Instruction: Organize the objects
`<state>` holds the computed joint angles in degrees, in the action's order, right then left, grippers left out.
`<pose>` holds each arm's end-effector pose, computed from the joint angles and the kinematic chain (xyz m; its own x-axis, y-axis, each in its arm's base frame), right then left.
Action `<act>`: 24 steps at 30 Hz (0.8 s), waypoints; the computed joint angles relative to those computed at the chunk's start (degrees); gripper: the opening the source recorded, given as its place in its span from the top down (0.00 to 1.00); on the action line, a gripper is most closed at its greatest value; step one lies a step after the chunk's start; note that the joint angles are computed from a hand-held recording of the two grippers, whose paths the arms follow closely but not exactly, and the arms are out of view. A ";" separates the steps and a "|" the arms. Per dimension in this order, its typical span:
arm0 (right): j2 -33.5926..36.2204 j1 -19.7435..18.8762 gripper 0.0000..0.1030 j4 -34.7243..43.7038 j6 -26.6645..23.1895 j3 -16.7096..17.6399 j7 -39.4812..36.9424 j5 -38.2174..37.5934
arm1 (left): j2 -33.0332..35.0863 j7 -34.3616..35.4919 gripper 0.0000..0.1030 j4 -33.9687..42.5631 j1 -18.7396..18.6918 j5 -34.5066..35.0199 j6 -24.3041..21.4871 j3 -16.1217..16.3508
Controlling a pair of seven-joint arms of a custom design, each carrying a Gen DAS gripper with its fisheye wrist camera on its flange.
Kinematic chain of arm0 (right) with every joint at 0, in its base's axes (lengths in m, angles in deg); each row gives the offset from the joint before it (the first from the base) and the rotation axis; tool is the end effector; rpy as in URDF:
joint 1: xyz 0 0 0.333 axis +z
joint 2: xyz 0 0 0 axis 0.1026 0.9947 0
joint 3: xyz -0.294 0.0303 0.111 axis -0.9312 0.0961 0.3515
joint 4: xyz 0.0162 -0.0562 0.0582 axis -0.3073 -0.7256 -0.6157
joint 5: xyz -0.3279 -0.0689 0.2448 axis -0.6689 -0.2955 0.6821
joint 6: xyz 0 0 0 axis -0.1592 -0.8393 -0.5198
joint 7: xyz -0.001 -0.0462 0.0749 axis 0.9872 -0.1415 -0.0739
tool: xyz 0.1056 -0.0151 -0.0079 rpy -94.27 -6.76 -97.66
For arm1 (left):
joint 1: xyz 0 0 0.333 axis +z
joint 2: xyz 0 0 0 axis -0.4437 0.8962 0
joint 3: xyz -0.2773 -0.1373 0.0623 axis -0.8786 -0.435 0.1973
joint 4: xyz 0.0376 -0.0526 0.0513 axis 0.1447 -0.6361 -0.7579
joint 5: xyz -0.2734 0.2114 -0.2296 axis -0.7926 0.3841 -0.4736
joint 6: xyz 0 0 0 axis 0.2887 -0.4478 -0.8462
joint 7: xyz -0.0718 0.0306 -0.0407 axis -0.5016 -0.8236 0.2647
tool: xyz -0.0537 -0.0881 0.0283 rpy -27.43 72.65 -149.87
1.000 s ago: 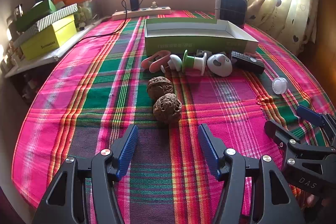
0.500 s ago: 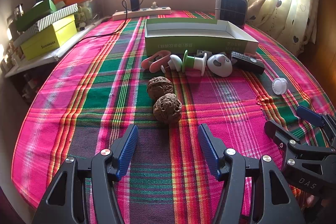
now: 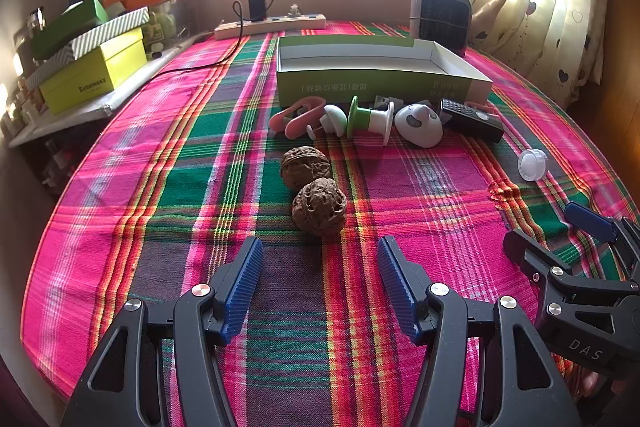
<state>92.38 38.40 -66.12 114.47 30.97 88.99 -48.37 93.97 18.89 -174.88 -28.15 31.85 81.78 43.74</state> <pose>0.6448 0.3149 0.4101 0.0832 -0.9965 0.0027 -0.6970 -0.0602 -0.7145 0.6661 -0.1162 0.4244 -0.0975 -0.9952 0.0028 -0.7193 0.0685 -0.6913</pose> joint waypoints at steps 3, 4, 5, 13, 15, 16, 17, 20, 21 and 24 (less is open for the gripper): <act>-0.03 0.04 0.12 -0.07 -0.01 0.00 -0.01 0.02 | -0.03 0.52 0.43 -0.03 0.31 -0.46 0.01 -0.41; -0.11 -0.12 0.12 -0.16 0.09 0.17 -0.32 0.23 | -0.03 1.26 0.43 0.01 0.69 -1.04 -0.06 -0.85; -0.20 -0.38 0.12 -0.25 0.20 0.43 -0.83 0.62 | -0.02 2.71 0.43 0.08 1.41 -2.12 -0.21 -1.66; -1.45 -4.30 0.14 -2.79 5.13 2.92 -7.91 9.38 | 0.82 16.63 0.43 0.83 7.12 -14.56 -0.37 -8.01; -1.28 -3.61 0.15 -2.45 4.55 1.75 -8.83 10.40 | 1.20 19.48 0.43 1.38 7.79 -17.03 -0.76 -8.89; -0.91 -3.07 0.16 -1.55 2.94 1.06 -9.27 10.24 | 1.33 20.67 0.43 1.54 8.03 -18.19 -0.87 -9.23; -0.46 -3.55 0.19 -0.53 1.40 1.58 -10.94 11.04 | 1.51 21.83 0.43 1.78 8.29 -19.36 -0.97 -9.59; 0.35 -5.02 0.22 1.10 0.03 3.09 -15.10 13.52 | 2.23 22.48 0.43 3.22 7.35 -20.31 -2.20 -8.75; 0.96 -5.28 0.22 2.28 -1.08 3.37 -16.20 14.42 | 2.44 22.64 0.43 3.55 7.27 -20.92 -2.33 -8.72; 1.86 -6.48 0.23 3.61 -1.31 4.58 -19.40 17.57 | 3.24 23.45 0.43 4.80 7.14 -22.18 -3.03 -8.63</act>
<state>94.23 31.92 -62.51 113.16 35.55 69.59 -30.80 97.20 42.35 -170.08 -21.01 9.67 78.76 35.11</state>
